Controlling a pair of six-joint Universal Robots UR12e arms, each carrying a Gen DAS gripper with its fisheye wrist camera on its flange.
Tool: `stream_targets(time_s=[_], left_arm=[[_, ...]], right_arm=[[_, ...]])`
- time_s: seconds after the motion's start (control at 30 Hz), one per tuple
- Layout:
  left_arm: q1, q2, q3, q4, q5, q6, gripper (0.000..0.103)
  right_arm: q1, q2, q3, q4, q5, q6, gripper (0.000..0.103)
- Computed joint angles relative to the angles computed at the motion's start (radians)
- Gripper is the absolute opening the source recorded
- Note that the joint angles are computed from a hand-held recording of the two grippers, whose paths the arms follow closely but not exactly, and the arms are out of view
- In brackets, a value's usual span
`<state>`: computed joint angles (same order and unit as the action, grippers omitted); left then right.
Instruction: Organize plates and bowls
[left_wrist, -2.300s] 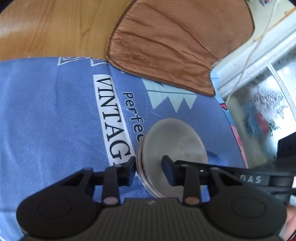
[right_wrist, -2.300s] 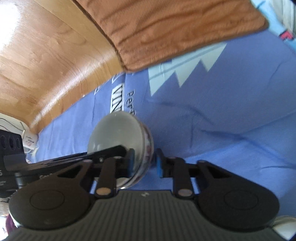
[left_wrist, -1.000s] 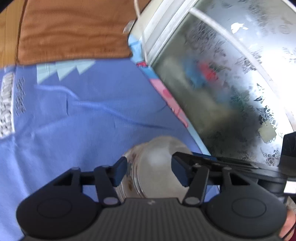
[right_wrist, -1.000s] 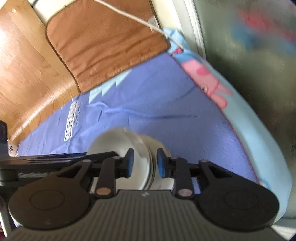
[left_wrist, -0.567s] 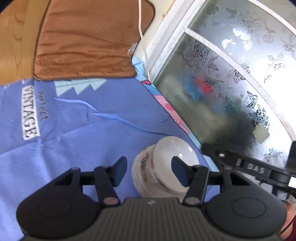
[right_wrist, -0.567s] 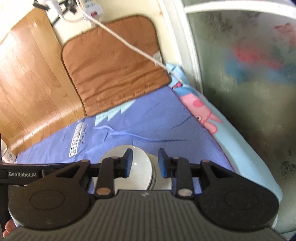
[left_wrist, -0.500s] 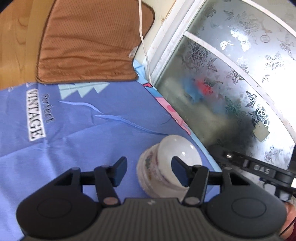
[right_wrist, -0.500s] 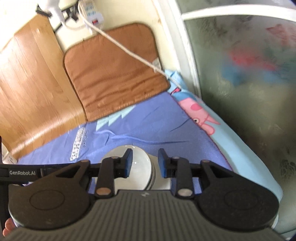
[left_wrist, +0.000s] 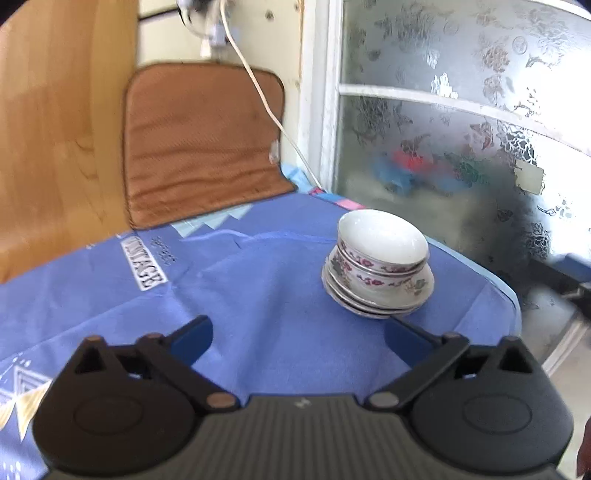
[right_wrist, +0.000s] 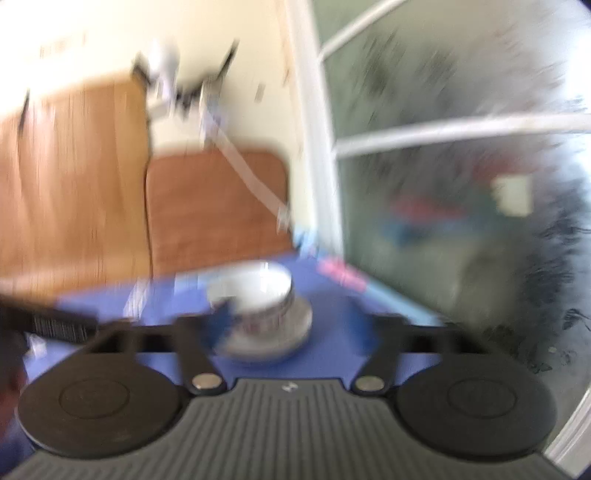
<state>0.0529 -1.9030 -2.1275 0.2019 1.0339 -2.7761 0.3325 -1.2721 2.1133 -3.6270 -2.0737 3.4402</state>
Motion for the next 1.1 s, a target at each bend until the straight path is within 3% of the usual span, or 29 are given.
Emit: stream_targets(time_s=[0.07, 0.13, 0.17, 0.27, 0.37, 0.5, 0.57, 0.6, 0.7, 0.9, 1.1], left_arm=[[0.002, 0.006, -0.026, 0.042, 0.011, -0.002, 0.103], [-0.001, 0.02, -0.044, 0.039, 0.033, 0.016, 0.103], [-0.002, 0.031, -0.051, 0.016, 0.04, 0.038, 0.103], [-0.005, 0.058, -0.063, -0.046, 0.045, 0.086, 0.103], [-0.005, 0.067, -0.079, -0.022, 0.063, 0.091, 0.103], [-0.004, 0.077, -0.093, -0.007, 0.091, 0.077, 0.103], [0.002, 0.081, -0.098, -0.001, 0.094, 0.066, 0.103], [0.002, 0.082, -0.1, 0.006, 0.102, 0.059, 0.103], [0.002, 0.086, -0.104, 0.017, 0.124, 0.051, 0.103], [-0.002, 0.086, -0.116, 0.072, 0.161, 0.061, 0.103], [0.002, 0.086, -0.108, 0.045, 0.167, 0.054, 0.103]], right_arm=[[0.037, 0.06, -0.013, -0.2, -0.116, 0.007, 0.103], [0.053, 0.091, -0.029, -0.265, -0.184, 0.047, 0.103], [0.049, 0.084, -0.026, -0.235, -0.168, 0.076, 0.103], [0.036, 0.034, -0.021, -0.029, -0.124, 0.159, 0.103], [0.018, 0.002, -0.027, 0.114, -0.065, 0.207, 0.103], [-0.035, -0.066, -0.042, 0.398, 0.147, 0.323, 0.103], [-0.07, -0.091, -0.048, 0.512, 0.284, 0.4, 0.103], [-0.077, -0.096, -0.053, 0.549, 0.316, 0.426, 0.103], [-0.074, -0.1, -0.061, 0.607, 0.339, 0.429, 0.103], [-0.056, -0.098, -0.064, 0.591, 0.305, 0.367, 0.103], [-0.034, -0.092, -0.057, 0.563, 0.261, 0.345, 0.103]])
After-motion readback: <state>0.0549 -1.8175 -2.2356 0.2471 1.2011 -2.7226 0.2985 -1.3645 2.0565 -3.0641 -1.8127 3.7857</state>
